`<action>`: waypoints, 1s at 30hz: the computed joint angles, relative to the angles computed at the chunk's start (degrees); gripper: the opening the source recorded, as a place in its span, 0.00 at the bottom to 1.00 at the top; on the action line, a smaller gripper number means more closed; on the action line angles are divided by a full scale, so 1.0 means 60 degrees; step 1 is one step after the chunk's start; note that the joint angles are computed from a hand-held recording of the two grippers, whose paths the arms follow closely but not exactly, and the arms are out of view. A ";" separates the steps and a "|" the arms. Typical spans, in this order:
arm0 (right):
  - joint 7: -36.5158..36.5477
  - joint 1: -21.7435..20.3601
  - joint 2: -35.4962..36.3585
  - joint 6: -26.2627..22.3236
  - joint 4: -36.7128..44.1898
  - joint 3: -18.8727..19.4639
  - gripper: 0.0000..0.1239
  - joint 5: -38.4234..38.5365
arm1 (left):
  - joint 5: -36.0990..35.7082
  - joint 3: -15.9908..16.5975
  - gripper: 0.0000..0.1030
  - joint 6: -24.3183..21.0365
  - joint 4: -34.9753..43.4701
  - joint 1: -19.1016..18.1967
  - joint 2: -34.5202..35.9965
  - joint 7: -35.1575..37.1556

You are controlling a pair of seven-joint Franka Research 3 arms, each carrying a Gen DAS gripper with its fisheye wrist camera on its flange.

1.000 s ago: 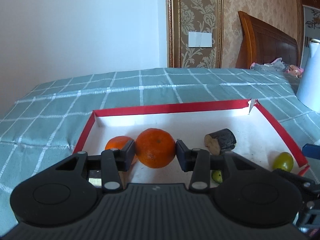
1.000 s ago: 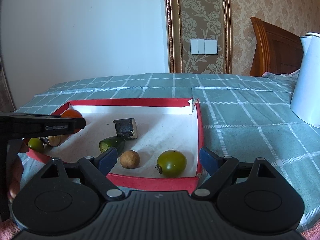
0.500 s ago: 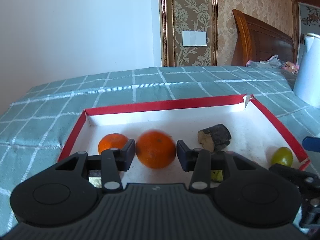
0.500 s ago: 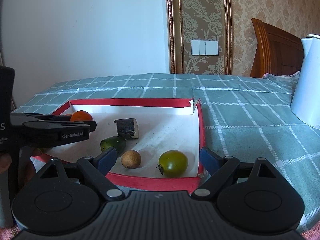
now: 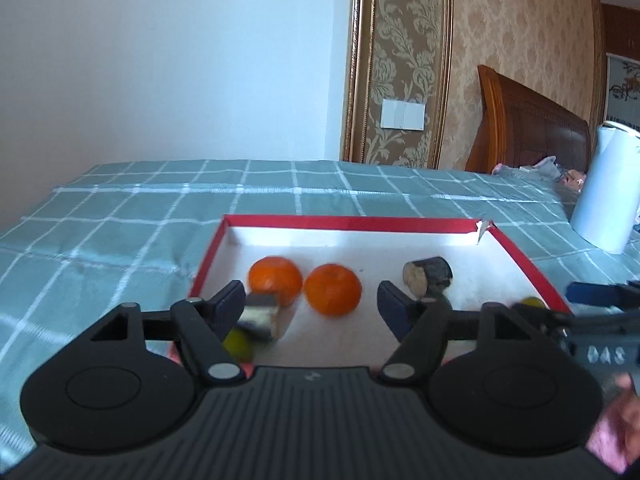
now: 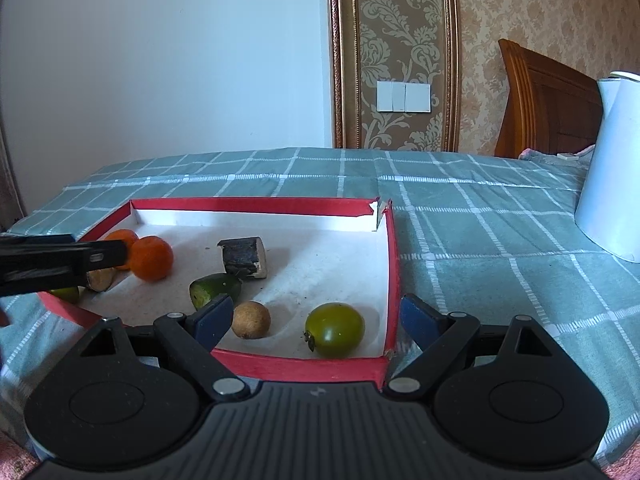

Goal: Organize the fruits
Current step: 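Move the right tool to the small brown pear and close on it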

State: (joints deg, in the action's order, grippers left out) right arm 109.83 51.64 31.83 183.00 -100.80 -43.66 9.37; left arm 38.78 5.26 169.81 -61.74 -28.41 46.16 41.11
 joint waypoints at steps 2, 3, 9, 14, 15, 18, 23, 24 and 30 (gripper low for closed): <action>-0.0228 -0.0195 -0.0287 0.0083 -0.0210 0.0327 0.73 -0.0061 | 0.0649 0.1037 0.77 0.0491 -0.1033 -0.0591 -0.0598 -0.1286; -0.0366 -0.0315 -0.0520 0.0203 -0.0432 0.0562 0.73 -0.0074 | 0.0929 0.1343 0.77 0.0612 -0.1377 -0.0774 -0.0791 -0.1770; -0.2050 -0.0657 -0.2039 0.1776 -0.2314 0.1713 0.73 0.0403 | 0.2175 0.1770 0.77 0.0336 -0.1951 -0.1055 -0.1178 -0.3094; -0.3484 0.2043 -0.1622 0.2151 -0.2837 -0.0705 0.73 0.1750 | 0.2677 0.1075 0.80 -0.0054 -0.2056 -0.0645 -0.1261 -0.2997; -0.3721 0.2204 -0.1549 0.2109 -0.2804 -0.0836 0.73 0.1880 | 0.2674 0.0873 0.80 -0.0069 -0.2082 -0.0498 -0.1271 -0.2940; -0.4226 0.2246 -0.1389 0.1972 -0.2613 -0.0827 0.73 0.2140 | 0.2480 0.0425 0.84 -0.0079 -0.2178 -0.0134 -0.1310 -0.2862; -0.4891 0.1597 -0.1427 0.1531 -0.2295 -0.0081 0.73 0.2330 | 0.1084 -0.0705 0.87 -0.0016 -0.2247 0.0799 -0.1221 -0.1832; -0.5005 0.1413 -0.1435 0.1431 -0.2221 0.0113 0.73 0.2372 | 0.0699 -0.0937 0.87 -0.0076 -0.2232 0.0972 -0.1184 -0.1523; -0.5357 0.0176 -0.1391 0.0656 -0.1619 0.1361 0.68 0.2482 | -0.0435 -0.0944 0.90 0.0142 -0.2438 0.1025 -0.1205 -0.0916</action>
State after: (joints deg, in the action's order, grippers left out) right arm 77.69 52.69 23.49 186.93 -110.52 -35.50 24.25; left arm 36.17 -0.41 170.66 -76.37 -22.26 38.93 35.62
